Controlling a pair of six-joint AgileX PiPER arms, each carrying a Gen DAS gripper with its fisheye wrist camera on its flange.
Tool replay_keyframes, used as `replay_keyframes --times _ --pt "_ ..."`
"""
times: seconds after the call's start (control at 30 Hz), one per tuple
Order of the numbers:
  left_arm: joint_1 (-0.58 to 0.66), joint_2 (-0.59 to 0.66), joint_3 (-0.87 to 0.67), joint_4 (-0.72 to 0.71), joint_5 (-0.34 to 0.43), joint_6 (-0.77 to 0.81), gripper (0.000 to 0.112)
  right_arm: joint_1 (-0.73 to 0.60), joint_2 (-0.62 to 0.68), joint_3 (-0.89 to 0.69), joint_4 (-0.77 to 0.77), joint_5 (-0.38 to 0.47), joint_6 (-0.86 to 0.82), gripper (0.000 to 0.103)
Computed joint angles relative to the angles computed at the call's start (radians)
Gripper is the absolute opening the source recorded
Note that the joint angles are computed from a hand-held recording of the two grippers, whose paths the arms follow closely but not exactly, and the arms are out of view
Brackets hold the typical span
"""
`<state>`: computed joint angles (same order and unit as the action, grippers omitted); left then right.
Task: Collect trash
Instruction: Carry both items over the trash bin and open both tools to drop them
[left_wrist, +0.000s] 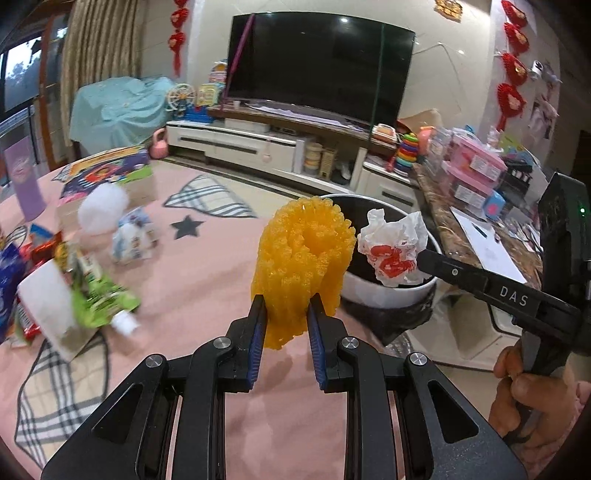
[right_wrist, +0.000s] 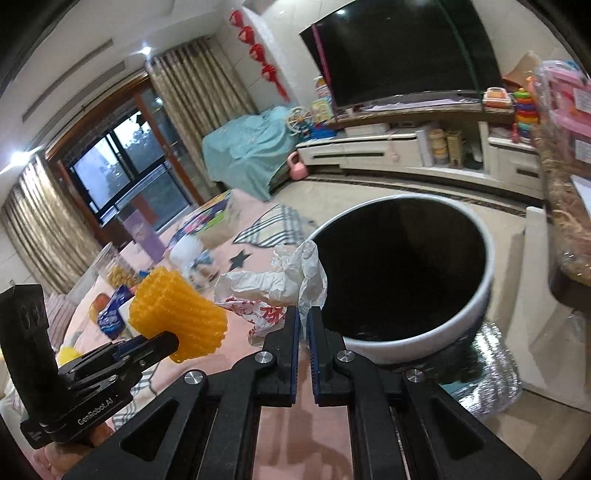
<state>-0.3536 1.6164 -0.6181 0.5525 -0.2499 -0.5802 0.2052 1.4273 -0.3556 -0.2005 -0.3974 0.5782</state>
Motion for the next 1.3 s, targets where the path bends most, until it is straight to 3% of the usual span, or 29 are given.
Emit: replay_keyframes --times 0.13,0.5,1.07,1.3 --pt "-0.055 0.024 -0.056 -0.021 0.04 0.005 0.021 -0.096 -0.014 0.004 -0.137 0.002 0.098 0.005" --pt "-0.137 0.121 -0.227 0.173 0.12 -0.198 0.021 -0.258 0.025 -0.022 -0.35 -0.019 0.22 0.005" --pt "-0.161 0.234 -0.369 0.627 0.166 -0.65 0.021 -0.334 0.101 -0.092 -0.485 -0.008 0.314 0.005" --pt "-0.17 0.261 -0.394 0.721 0.182 -0.752 0.026 -0.334 0.117 -0.112 -0.499 0.005 0.335 0.005"
